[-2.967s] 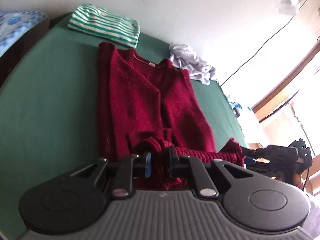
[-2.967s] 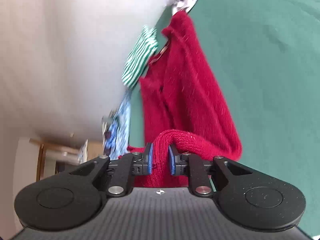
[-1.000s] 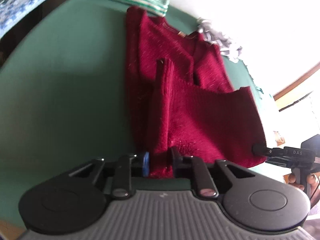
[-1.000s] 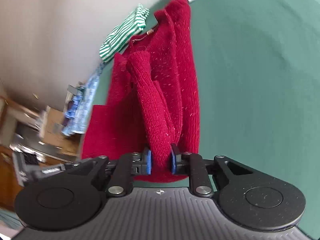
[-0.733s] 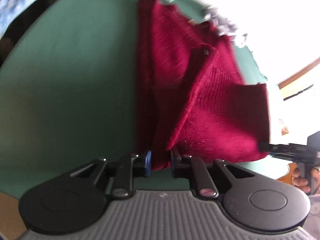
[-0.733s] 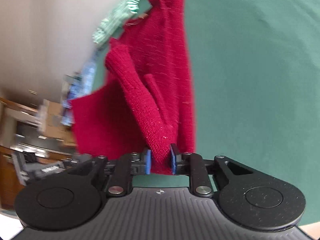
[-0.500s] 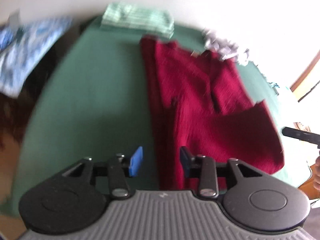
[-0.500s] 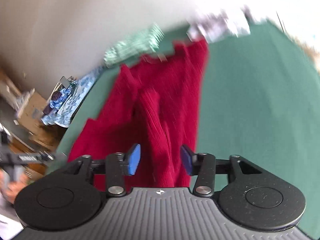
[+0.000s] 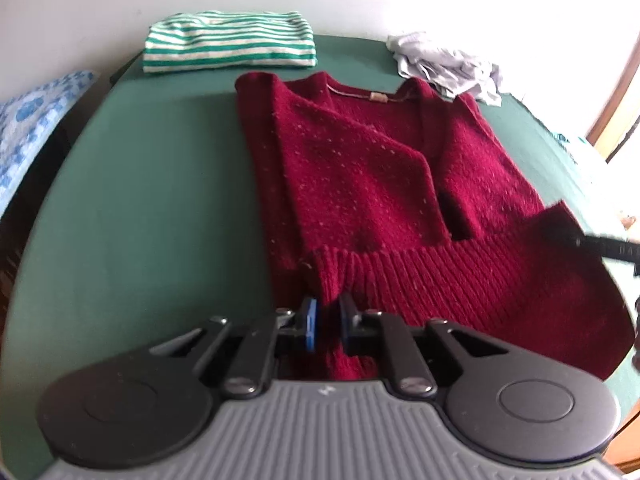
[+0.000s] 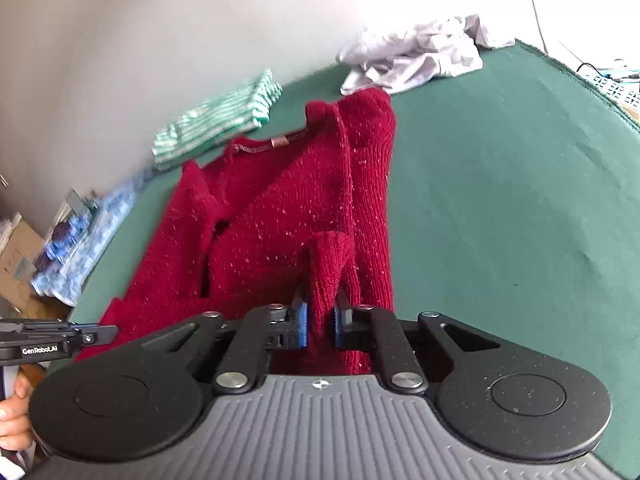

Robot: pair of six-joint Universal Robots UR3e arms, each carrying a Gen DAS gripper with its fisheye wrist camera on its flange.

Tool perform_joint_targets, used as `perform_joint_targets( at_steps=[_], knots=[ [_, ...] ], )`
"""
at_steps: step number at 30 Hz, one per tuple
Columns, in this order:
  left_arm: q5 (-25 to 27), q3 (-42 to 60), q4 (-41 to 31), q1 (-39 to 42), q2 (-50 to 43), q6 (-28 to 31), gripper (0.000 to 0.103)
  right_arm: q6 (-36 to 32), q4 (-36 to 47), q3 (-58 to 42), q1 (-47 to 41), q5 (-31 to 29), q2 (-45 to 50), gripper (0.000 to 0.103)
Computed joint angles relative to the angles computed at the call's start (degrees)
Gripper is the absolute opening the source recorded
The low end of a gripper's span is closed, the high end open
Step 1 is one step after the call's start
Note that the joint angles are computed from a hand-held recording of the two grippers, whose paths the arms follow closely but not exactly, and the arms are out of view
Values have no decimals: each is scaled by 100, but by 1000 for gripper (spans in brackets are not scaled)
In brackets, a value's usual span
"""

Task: Fold clothes

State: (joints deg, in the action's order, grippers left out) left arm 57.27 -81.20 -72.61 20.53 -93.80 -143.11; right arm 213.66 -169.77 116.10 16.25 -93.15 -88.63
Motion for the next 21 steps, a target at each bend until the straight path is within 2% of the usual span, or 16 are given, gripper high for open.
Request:
perform_joint_targets(
  at_steps=[1,3,5,8,10,11,12,13,15,17,19,21],
  knots=[
    [-106,84,-49,35,-56,-14,11,-60,85,-67,63,-95,4,10],
    [-104,84,135,-5,-113,-67,11,-67,326,-199,122,-145,-39,19],
    [-90,97,259,-69,-214,-136,11,18,348,-195,157,-259,-125,41],
    [-125,-92,436,-99,-191,-167,10,137,55,-91,234,-487,-214,47],
    [-195,-145,449,-89,-134,-151,7,43,-154,-75,222,-373,-146,47],
    [-239,-99,417,-80,-148,-168,5,-34,-94,-174,226,-351,-58,44],
    [-265,-49,475,-89,-183,-203,5,-136,86,-292,186,-231,14,36],
    [-284,11,545,-95,-212,-220,5,-232,279,-423,154,-132,90,7],
    [-313,172,693,-124,-290,-310,5,-187,545,-671,195,-314,196,8],
    [-339,296,834,-155,-367,-390,5,27,49,-491,99,-233,141,8],
    [-115,363,1032,-316,-543,-460,5,162,-253,-448,89,-378,198,9],
    [185,467,1174,-502,-813,-530,5,151,-160,-491,-65,-185,332,9]
  ],
)
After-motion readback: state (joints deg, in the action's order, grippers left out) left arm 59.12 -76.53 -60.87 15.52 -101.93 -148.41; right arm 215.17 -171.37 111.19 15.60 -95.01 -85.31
